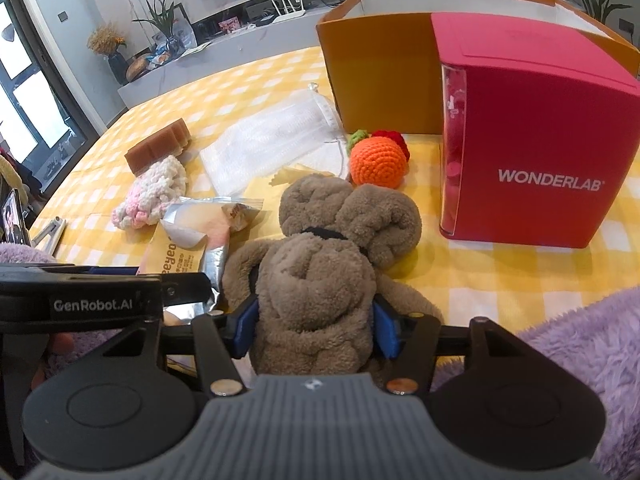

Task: Organize soft objects
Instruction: 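Grasp the Deeyeo wipes pack with the left gripper while the right holds the bear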

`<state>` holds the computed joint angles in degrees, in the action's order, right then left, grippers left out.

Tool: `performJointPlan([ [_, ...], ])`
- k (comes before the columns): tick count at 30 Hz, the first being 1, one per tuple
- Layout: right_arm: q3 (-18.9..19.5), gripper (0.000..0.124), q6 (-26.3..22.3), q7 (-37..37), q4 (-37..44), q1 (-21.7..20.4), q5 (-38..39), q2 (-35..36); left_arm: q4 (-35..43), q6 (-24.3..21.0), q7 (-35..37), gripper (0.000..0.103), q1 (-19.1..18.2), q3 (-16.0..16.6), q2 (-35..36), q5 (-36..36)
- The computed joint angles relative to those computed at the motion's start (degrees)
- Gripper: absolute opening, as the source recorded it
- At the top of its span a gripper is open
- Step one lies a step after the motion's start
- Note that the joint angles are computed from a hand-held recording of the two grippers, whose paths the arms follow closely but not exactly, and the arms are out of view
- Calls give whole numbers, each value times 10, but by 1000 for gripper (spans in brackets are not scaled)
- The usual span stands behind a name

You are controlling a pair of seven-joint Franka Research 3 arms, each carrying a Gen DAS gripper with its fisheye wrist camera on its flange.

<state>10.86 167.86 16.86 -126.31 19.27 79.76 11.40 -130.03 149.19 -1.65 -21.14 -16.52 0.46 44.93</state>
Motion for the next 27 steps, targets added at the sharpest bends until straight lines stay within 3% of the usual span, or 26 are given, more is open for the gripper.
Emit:
performJointPlan([
  [3,1,60,4,-2,-1,2,-4,0,-18,53,-57,90,6,4,-10,52],
  [11,-3,57,-9,4,-5,-3,-22,-4,-5,38,-7,93,4,1,4,17],
  [13,3,50,18,-19,-11,1,-3,-10,-4,36,4,93,4,3,6,2],
  [16,16,48,108,-137,0,17,101,-10,-8,38,10,93,3,3,3,0],
  [20,-2,48,113,-34,-16,32,-9,-5,22,-12,62,93,-7,-3,24,-17],
  [23,10,50,114,-16,-14,20,-29,1,42,-47,86,92,-18,-3,39,-23],
  [27,24,52,114,-14,-12,5,-32,5,35,-32,74,87,-20,4,35,-20],
])
